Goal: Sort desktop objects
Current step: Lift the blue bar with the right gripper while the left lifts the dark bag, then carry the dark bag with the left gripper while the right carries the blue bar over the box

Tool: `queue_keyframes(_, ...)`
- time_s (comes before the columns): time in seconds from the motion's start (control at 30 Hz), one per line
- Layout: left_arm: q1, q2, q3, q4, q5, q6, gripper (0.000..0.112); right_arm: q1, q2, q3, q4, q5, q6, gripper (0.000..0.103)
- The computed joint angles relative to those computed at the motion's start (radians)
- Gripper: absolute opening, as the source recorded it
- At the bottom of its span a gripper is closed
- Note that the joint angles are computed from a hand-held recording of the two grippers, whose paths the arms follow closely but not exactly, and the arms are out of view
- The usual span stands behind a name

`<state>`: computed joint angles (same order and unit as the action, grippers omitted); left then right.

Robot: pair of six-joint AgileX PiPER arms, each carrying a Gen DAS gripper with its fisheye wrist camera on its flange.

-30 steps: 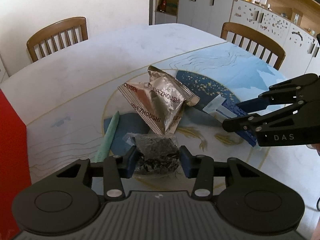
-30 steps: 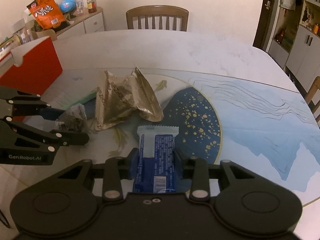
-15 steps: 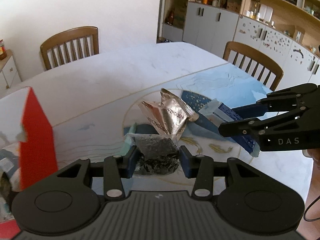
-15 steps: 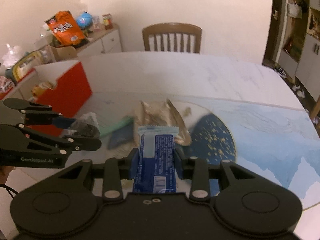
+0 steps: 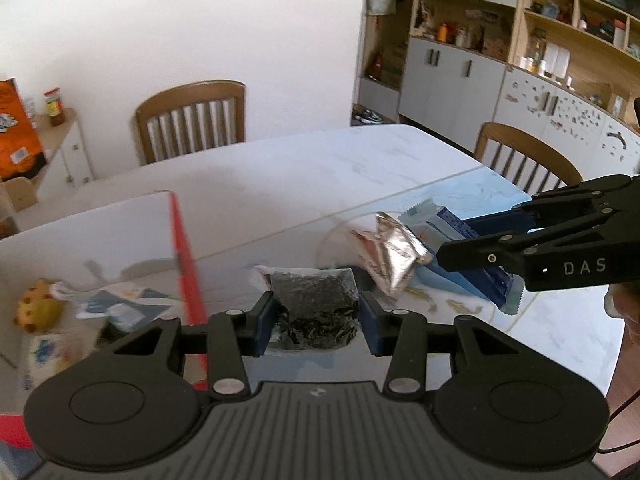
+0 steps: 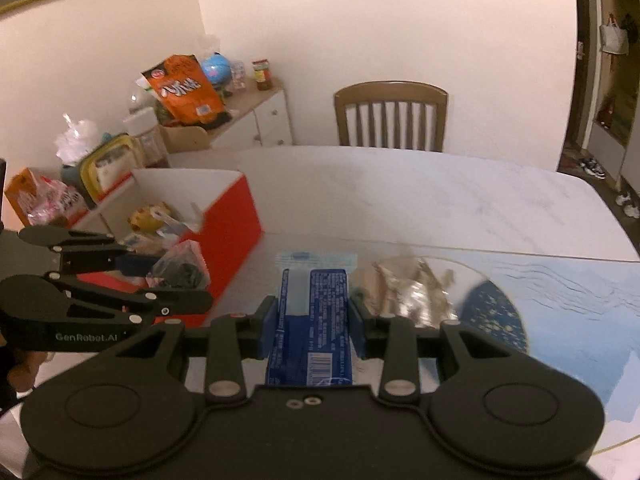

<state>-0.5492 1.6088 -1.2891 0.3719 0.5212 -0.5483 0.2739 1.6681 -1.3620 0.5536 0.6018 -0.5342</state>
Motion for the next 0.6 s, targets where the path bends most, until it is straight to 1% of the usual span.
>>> queue_keyframes(0.1, 0.016, -0.056, 0.036, 0.047, 0.012, -0.028, 0.043, 0.029, 0.011, -0.035, -0.007, 0.013, 0.012, 0.036)
queue_keyframes(0.27, 0.062, -0.139, 0.092, 0.076, 0.028, -0.031, 0.043, 0.082, 0.036, -0.097, -0.014, 0.028, 0.021, 0.036)
queue_keyframes(0.43, 0.119, -0.194, 0.124, 0.069, 0.041, -0.004, 0.043, 0.137, 0.070, -0.168, -0.034, 0.041, 0.039, 0.036)
queue_keyframes(0.6, 0.182, -0.233, 0.147, 0.028, 0.044, 0.052, 0.043, 0.180, 0.115, -0.242, -0.061, 0.063, 0.070, 0.036)
